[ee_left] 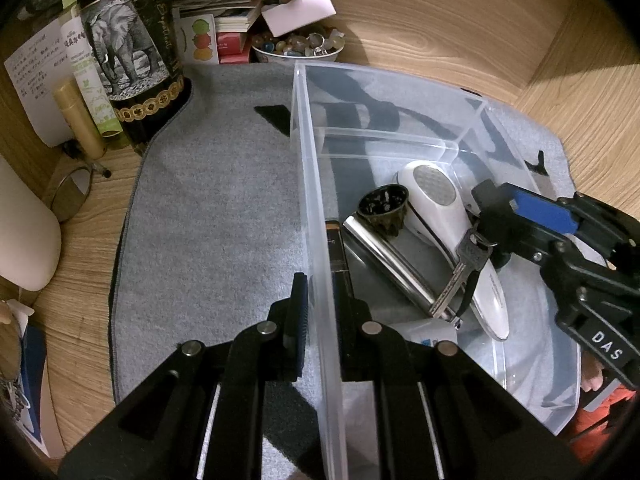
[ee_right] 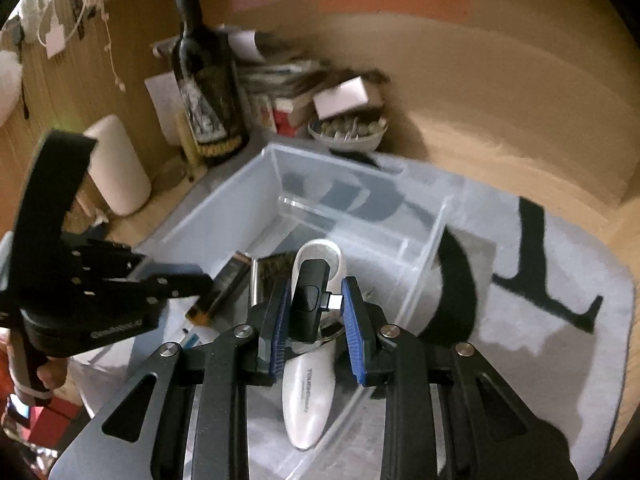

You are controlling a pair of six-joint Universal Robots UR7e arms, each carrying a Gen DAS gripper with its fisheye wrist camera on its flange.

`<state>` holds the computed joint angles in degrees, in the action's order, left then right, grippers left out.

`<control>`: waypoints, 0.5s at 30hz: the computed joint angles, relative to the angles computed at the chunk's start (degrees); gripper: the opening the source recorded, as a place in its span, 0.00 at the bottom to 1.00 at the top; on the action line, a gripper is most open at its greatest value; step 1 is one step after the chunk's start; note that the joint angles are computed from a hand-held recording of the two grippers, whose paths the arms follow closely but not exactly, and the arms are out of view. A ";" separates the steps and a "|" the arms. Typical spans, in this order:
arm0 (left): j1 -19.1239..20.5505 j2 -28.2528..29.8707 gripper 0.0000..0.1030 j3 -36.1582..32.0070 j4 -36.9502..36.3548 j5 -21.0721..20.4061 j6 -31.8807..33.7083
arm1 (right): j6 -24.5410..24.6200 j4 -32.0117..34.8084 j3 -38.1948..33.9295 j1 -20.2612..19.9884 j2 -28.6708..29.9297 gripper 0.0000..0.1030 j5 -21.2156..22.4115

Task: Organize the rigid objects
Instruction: 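Carry the black plug into the box and release it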

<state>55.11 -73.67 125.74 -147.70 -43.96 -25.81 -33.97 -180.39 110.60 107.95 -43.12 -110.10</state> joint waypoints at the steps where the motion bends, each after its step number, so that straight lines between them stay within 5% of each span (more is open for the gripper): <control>1: 0.00 0.07 0.10 -0.04 0.03 0.05 0.08 | -0.47 -0.45 -0.02 0.08 0.23 0.23 -0.15; 11: -0.12 0.01 0.10 -0.18 0.84 0.28 -0.31 | -1.46 2.03 -0.68 0.79 0.75 0.25 -1.20; 15: -0.67 -0.14 0.10 -0.20 1.90 1.22 -0.87 | -1.75 -0.46 0.53 0.70 0.11 0.40 -0.43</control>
